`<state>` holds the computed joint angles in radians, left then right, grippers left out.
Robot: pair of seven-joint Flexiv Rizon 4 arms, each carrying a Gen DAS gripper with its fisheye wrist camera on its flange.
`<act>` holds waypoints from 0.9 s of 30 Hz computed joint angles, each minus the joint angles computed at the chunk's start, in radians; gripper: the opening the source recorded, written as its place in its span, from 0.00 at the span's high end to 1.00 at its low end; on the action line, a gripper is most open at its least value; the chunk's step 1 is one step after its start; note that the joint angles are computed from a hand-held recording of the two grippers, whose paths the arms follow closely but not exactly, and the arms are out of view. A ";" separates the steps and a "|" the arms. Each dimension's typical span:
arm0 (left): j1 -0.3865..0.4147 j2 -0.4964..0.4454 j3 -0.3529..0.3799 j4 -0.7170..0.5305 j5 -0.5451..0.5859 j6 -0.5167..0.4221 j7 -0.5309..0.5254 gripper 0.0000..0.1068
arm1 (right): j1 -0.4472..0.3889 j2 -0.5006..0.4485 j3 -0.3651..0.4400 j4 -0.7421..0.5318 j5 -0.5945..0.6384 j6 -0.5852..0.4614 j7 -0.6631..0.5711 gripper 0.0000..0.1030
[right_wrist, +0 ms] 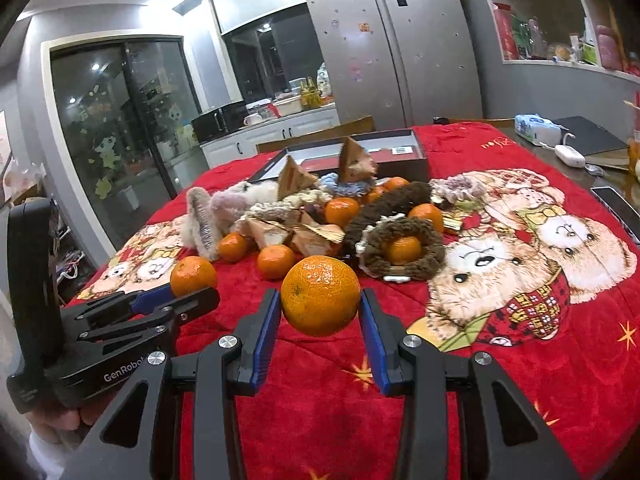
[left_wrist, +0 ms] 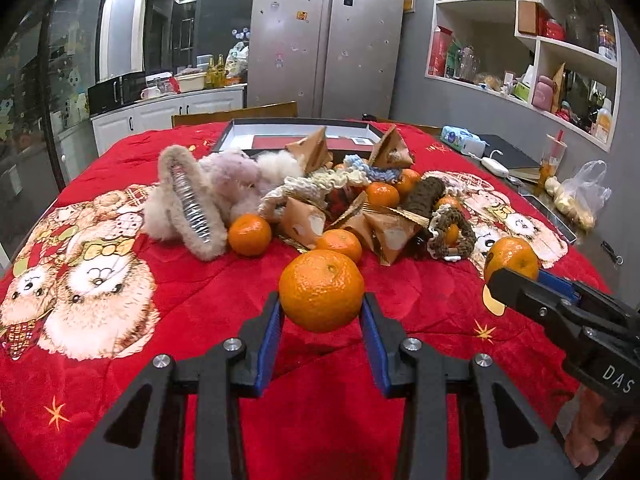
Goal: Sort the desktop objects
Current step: 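Lift both held oranges and carry them over the black-framed tray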
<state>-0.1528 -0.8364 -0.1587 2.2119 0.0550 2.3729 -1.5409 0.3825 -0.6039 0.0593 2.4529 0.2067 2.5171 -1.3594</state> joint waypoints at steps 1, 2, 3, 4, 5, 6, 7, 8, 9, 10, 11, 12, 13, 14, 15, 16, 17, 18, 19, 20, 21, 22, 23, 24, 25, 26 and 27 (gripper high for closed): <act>0.002 0.001 0.001 0.004 0.002 0.007 -0.002 0.63 | 0.009 0.002 -0.002 -0.001 0.006 -0.003 -0.006 0.63; 0.006 0.003 0.001 0.007 0.006 0.010 -0.004 0.63 | 0.022 0.006 -0.006 -0.003 0.017 -0.009 -0.014 0.63; 0.013 0.003 -0.001 0.012 0.013 0.015 -0.008 0.63 | 0.031 0.008 -0.007 -0.005 0.026 -0.012 -0.018 0.63; 0.019 0.004 -0.003 0.014 0.019 0.019 -0.012 0.63 | 0.036 0.011 -0.007 -0.005 0.031 -0.014 -0.022 0.63; 0.023 0.005 -0.003 0.018 0.025 0.022 -0.014 0.63 | 0.043 0.013 -0.007 -0.006 0.036 -0.014 -0.026 0.63; 0.028 0.006 -0.004 0.022 0.031 0.027 -0.017 0.63 | 0.047 0.015 -0.007 -0.007 0.041 -0.014 -0.030 0.63; 0.032 0.007 -0.004 0.027 0.037 0.033 -0.019 0.63 | 0.055 0.017 -0.007 -0.008 0.049 -0.014 -0.035 0.63; 0.036 0.008 -0.003 0.031 0.042 0.037 -0.021 0.63 | 0.058 0.018 -0.006 -0.008 0.052 -0.012 -0.037 0.63; 0.040 0.010 -0.004 0.034 0.046 0.040 -0.023 0.63 | 0.062 0.016 -0.004 -0.010 0.055 -0.010 -0.038 0.63; 0.043 0.013 -0.003 0.039 0.050 0.044 -0.025 0.63 | 0.062 0.017 -0.001 -0.010 0.055 -0.009 -0.039 0.63; 0.045 0.015 -0.001 0.043 0.052 0.047 -0.025 0.63 | 0.062 0.017 0.001 -0.011 0.052 -0.009 -0.039 0.63; 0.046 0.017 0.002 0.047 0.052 0.051 -0.026 0.63 | 0.063 0.016 0.003 -0.012 0.052 -0.009 -0.039 0.63; 0.049 0.019 0.002 0.052 0.053 0.056 -0.029 0.63 | 0.063 0.016 0.004 -0.013 0.049 -0.010 -0.038 0.63; 0.052 0.021 0.002 0.054 0.055 0.056 -0.031 0.63 | 0.062 0.016 0.006 -0.014 0.045 -0.011 -0.037 0.63; 0.056 0.023 0.002 0.057 0.057 0.057 -0.033 0.63 | 0.059 0.016 0.009 -0.014 0.042 -0.011 -0.034 0.63; 0.058 0.024 0.001 0.059 0.057 0.058 -0.036 0.63 | 0.056 0.015 0.011 -0.014 0.037 -0.009 -0.030 0.63; 0.059 0.024 0.002 0.060 0.057 0.060 -0.038 0.63 | 0.051 0.012 0.015 -0.013 0.028 -0.006 -0.027 0.63; 0.059 0.024 0.003 0.061 0.057 0.061 -0.039 0.63 | 0.050 0.012 0.016 -0.013 0.024 -0.006 -0.025 0.63; 0.059 0.024 0.003 0.061 0.058 0.060 -0.039 0.63 | 0.049 0.011 0.017 -0.012 0.020 -0.007 -0.024 0.63; 0.060 0.024 0.003 0.060 0.060 0.060 -0.038 0.63 | 0.048 0.010 0.017 -0.012 0.017 -0.007 -0.023 0.63; 0.062 0.024 0.002 0.060 0.063 0.059 -0.039 0.63 | 0.048 0.009 0.017 -0.012 0.015 -0.006 -0.022 0.63; 0.062 0.026 0.001 0.060 0.064 0.056 -0.038 0.63 | 0.046 0.011 0.018 -0.010 0.012 -0.006 -0.021 0.63; 0.062 0.027 0.000 0.058 0.065 0.053 -0.038 0.63 | 0.044 0.010 0.018 -0.010 0.009 -0.005 -0.020 0.63; 0.063 0.028 -0.001 0.058 0.068 0.053 -0.039 0.63 | 0.043 0.010 0.018 -0.010 0.009 -0.002 -0.018 0.63; 0.067 0.030 -0.005 0.058 0.073 0.048 -0.041 0.63 | 0.038 0.010 0.020 -0.009 0.004 0.000 -0.013 0.63; 0.070 0.031 -0.009 0.056 0.077 0.042 -0.043 0.63 | 0.029 0.012 0.023 -0.008 -0.007 -0.002 -0.006 0.63; 0.075 0.034 -0.013 0.055 0.081 0.037 -0.046 0.63 | 0.021 0.014 0.025 -0.006 -0.016 -0.004 0.001 0.63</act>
